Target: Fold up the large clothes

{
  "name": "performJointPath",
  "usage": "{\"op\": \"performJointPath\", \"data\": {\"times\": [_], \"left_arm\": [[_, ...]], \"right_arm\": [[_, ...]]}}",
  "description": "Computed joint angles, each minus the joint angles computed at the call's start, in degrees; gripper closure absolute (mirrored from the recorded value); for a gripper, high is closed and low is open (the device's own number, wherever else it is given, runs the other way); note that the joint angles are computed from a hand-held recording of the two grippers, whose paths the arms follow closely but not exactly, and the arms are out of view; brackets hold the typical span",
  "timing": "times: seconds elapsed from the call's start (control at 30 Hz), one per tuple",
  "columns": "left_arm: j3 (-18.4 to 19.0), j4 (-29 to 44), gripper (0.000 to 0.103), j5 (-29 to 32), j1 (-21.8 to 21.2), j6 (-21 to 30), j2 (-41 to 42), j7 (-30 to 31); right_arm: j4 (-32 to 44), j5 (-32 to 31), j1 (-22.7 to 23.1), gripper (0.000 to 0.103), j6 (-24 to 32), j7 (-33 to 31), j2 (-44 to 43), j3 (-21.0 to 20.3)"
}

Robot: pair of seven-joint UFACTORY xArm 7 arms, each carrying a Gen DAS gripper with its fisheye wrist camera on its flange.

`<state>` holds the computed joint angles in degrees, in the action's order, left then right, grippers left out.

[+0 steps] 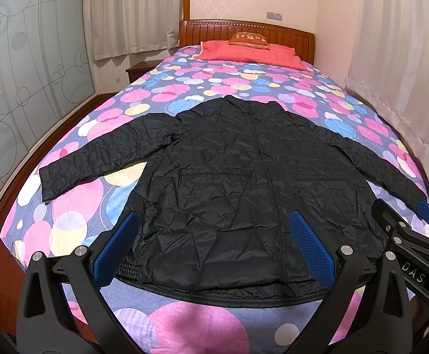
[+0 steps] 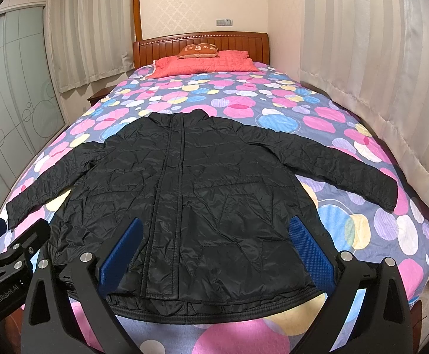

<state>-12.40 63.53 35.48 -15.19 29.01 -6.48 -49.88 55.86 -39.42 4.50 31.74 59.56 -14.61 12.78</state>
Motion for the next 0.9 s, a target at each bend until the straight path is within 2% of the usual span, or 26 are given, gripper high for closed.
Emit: {"op": "performJointPath", "data": {"times": [0.77,0.9], "left_arm": [[0.1,0.7,0.002,-0.3,-0.4,0.8,0.3,0.1],[0.4,-1.3,0.002,0.3,0.0,-0.9,0.3,-0.6]], "right_arm": [[0.0,-0.2,0.1,0.004,0.0,0.1,0.3,-0.1],[0.3,0.2,0.3,0.004,0.2,0.0,0.7,-0.1]]}}
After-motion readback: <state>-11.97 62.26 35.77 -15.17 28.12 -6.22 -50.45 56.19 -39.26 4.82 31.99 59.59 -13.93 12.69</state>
